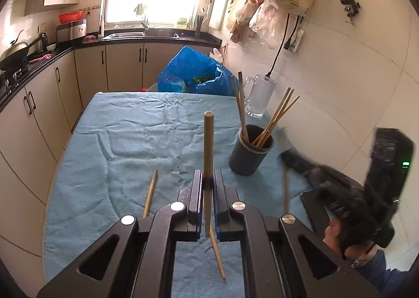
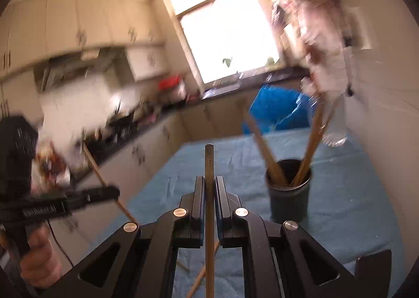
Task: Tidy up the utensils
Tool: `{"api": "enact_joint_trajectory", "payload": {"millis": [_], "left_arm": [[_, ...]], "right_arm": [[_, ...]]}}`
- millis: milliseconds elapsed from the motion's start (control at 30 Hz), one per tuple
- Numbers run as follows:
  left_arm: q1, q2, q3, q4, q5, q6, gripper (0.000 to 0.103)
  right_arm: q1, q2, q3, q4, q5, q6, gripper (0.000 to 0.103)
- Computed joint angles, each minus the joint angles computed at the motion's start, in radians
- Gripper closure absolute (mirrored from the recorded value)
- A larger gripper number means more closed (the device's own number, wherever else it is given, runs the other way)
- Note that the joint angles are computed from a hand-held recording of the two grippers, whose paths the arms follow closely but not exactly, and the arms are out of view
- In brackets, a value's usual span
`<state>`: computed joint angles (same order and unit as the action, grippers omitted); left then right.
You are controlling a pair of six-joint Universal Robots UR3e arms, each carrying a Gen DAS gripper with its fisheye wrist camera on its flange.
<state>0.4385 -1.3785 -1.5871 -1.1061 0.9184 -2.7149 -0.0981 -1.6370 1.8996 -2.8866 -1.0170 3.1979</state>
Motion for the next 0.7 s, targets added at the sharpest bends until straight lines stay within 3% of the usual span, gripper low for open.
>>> {"api": "enact_joint_trajectory", "payload": {"millis": [100,267,467,600,667,700], "left_arm": [[0.014,-0.009,0.003,-0.017,-0.008,0.006,0.096],[0.046,-0.014,0.008,-0.045,-0.020,0.007,0.096],[0.076,-0.013,0.009,-0.067,-0.042,0.032,0.096],[0.082,-0.016,0.009,-0.072,-0.049,0.038,0.096],[0.085,-0.015,0.008,-0.071,-0.048,0.036,0.096],[0.085,-0.017,0.009,-0.070,-0.047,0.033,0.096]], "right_arm": [[0.107,0.151,-0.185,0.235,-0.145,-0.092,0.095],[0.188,0.422,-0.501,0.606,-0.271,-0.141,0.095],[0.218,0.586,-0.731,0.810,-0.353,-0.146,0.094],[0.259,0.659,-0.875,0.892,-0.442,-0.165,0.081],[0.276,0.715,-0.973,0.947,-0.461,-0.184,0.081],[0.281,0.737,-1.019,0.977,-0.471,-0.188,0.090]]}}
